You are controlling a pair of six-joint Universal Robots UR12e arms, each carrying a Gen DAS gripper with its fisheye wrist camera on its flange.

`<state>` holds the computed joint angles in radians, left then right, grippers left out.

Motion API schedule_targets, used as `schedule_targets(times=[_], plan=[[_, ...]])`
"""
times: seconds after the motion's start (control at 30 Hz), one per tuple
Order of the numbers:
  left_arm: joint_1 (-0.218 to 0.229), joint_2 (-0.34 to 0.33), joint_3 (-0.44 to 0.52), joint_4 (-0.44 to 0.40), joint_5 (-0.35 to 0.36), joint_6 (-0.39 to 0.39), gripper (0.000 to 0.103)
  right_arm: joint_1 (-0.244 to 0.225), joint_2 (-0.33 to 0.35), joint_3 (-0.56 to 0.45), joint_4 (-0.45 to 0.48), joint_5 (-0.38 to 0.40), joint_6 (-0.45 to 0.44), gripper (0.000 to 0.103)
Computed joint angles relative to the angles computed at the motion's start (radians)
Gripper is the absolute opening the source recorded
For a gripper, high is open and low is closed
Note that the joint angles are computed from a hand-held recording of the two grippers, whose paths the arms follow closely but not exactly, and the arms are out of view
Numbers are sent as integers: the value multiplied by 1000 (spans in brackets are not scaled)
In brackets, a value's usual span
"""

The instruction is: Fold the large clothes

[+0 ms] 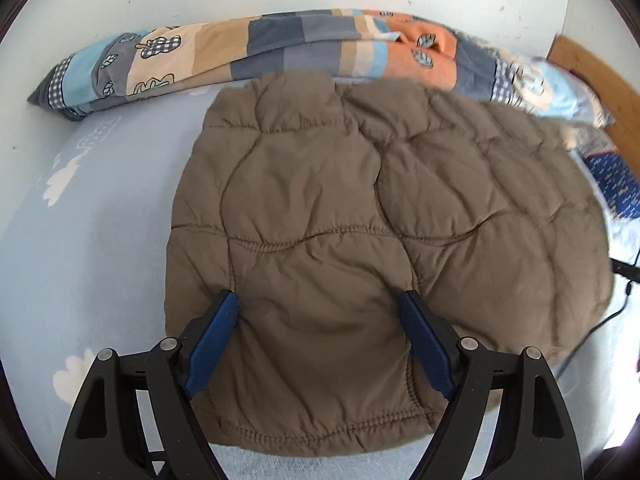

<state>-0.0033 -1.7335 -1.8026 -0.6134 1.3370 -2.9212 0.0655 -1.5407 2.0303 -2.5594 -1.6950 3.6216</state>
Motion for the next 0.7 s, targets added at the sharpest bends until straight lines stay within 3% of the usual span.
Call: schedule_targets(times=[0.1, 0.23, 0.33, 0.43, 0.7], plan=[[41, 25, -6, -13, -100, -44, 83, 30, -20, -2, -37, -75, 4, 51], [86, 57, -29, -34, -196, -73, 83, 78, -50, 13, -203, -105, -68, 51], [96, 77, -45, -46, -182, -43, 83, 95, -57, 17, -278, 11, -104, 51], [97, 93, -65, -46, -170, -15, 83, 119, -41, 3, -278, 77, -157, 51], [46, 90, -77, -42, -152, 84, 83, 183, 23, -47, -209, 116, -212, 51]])
